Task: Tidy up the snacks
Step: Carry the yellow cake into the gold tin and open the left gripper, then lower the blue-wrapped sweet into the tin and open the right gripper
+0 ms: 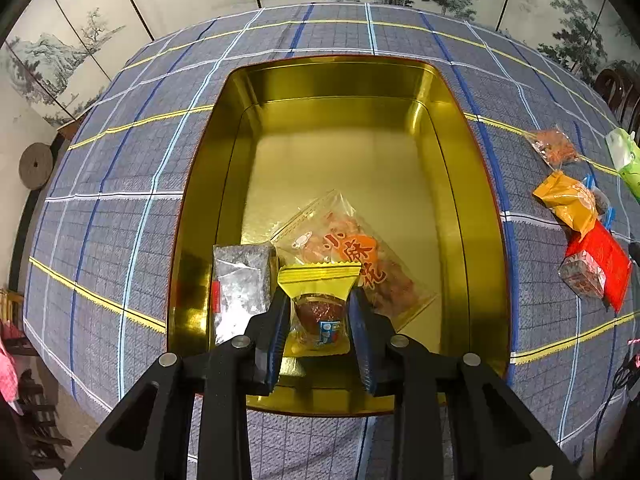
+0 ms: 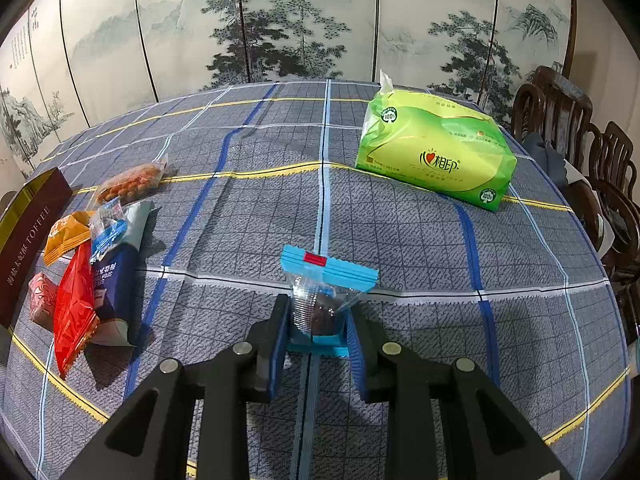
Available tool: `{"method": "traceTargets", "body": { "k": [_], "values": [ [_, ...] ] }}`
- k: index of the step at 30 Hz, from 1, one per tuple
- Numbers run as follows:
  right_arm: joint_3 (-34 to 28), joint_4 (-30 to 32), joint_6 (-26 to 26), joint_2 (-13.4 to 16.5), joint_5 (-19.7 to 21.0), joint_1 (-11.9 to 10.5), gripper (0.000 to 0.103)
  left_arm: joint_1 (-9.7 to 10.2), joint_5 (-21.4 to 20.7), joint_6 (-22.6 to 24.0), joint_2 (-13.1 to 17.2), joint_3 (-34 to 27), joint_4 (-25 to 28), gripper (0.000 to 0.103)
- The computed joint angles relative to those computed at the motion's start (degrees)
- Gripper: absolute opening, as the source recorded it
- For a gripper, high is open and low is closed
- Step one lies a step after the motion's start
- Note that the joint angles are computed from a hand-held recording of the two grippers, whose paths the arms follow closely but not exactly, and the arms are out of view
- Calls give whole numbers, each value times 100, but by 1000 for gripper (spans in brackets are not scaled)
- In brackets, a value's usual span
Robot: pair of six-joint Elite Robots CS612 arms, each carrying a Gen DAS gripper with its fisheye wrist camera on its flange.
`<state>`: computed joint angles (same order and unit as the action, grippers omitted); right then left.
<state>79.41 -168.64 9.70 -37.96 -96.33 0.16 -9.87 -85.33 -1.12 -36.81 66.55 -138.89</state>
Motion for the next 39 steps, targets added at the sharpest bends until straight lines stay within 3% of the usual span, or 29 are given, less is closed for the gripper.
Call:
{"method": "traceTargets", "body": {
  "k": [4,11,14,22,32,39],
  "values": [
    [-2,0,-1,1,5,0,27,2,-8,50,-42,73,-104,38],
    [0,73,27,-21,-49,9,27,9,-184,15,-121,173,-223,40],
    [4,125,71,-38,-104,16,26,-7,-191,-36,-183,269,-362,53],
    [86,-24,387,-171,-228,39,26,-37,-213,-68,-329,524,-893,65],
    [-199,-278,332,-229,507,234,26,67,-412,-338,-419,675,-1051,66],
    [-851,20,-309,35,1346,582,26,164,-186,-656,-513,792,-1182,66]
  ]
}}
